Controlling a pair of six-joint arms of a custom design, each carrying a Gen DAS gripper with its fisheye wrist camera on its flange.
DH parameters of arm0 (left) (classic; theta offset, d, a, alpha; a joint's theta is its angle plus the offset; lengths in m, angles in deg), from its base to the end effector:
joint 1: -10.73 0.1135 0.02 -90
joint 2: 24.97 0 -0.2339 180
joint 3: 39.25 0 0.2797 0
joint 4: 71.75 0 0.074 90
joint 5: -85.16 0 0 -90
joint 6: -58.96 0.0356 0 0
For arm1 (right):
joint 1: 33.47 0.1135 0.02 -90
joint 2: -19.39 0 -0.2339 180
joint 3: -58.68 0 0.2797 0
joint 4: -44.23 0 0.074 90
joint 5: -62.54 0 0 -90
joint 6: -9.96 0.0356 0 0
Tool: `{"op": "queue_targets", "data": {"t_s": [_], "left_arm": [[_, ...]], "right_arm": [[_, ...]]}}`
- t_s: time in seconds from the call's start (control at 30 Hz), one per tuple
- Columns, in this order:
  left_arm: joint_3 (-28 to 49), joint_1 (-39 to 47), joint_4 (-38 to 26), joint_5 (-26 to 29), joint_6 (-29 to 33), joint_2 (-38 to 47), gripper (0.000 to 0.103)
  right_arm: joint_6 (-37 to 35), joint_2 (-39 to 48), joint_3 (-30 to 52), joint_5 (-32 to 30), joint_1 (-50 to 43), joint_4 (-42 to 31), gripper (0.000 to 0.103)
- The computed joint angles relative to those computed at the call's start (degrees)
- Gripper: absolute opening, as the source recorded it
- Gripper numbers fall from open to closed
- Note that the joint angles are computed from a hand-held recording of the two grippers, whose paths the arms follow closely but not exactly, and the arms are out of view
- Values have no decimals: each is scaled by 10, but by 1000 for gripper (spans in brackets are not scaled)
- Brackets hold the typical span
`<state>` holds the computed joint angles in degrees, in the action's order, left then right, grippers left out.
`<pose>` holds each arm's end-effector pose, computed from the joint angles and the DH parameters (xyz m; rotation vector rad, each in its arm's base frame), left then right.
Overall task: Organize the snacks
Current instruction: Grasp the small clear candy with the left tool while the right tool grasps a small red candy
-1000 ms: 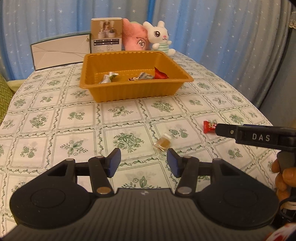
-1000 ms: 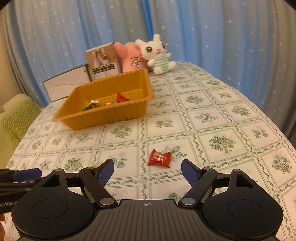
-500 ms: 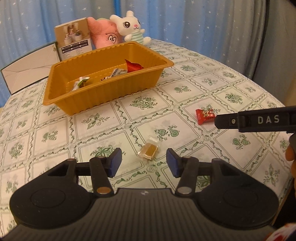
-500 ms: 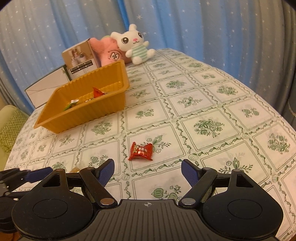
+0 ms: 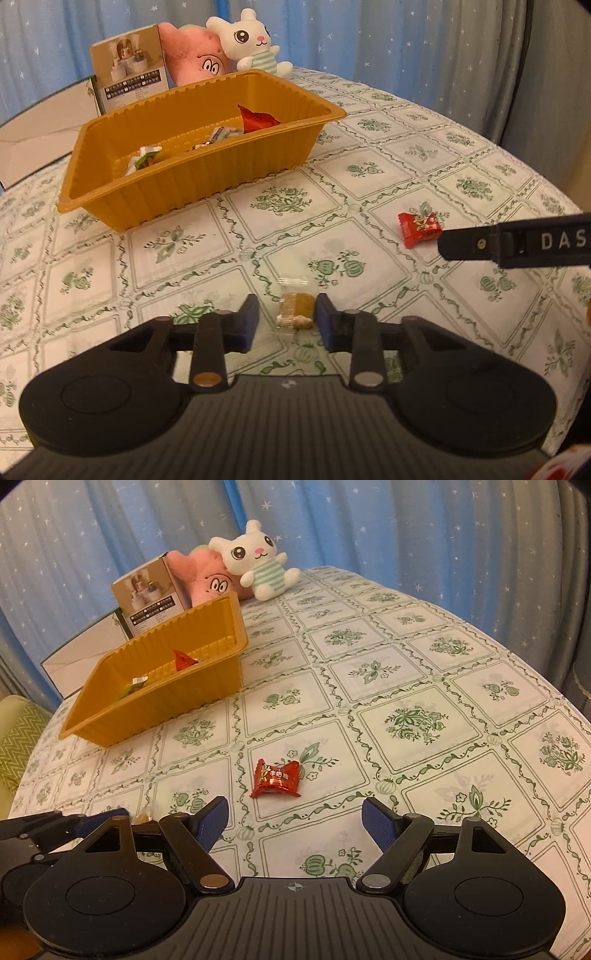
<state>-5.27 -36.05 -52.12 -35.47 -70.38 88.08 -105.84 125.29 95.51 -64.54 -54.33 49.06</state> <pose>0.1624 -0.1463 -0.0360 -0.0235 2.4054 0.0325 0.2212 -0.0613 -0.0150 -0.2913 2.4227 0.5289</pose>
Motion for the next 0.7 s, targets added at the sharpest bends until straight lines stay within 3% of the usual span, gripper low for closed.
{"op": "queue_targets", "data": {"t_s": [0.33, 0.67, 0.7], "left_arm": [[-21, -23, -69, -32, -77, -68, 19], [-67, -22, -56, -45, -100, -140, 19], [-67, -21, -54, -45, -100, -140, 19]], "right_arm": [[-4, 11, 0, 1, 13, 40, 79], [-11, 81, 16, 48, 71, 126, 79], [-7, 87, 19, 49, 75, 131, 73]]}}
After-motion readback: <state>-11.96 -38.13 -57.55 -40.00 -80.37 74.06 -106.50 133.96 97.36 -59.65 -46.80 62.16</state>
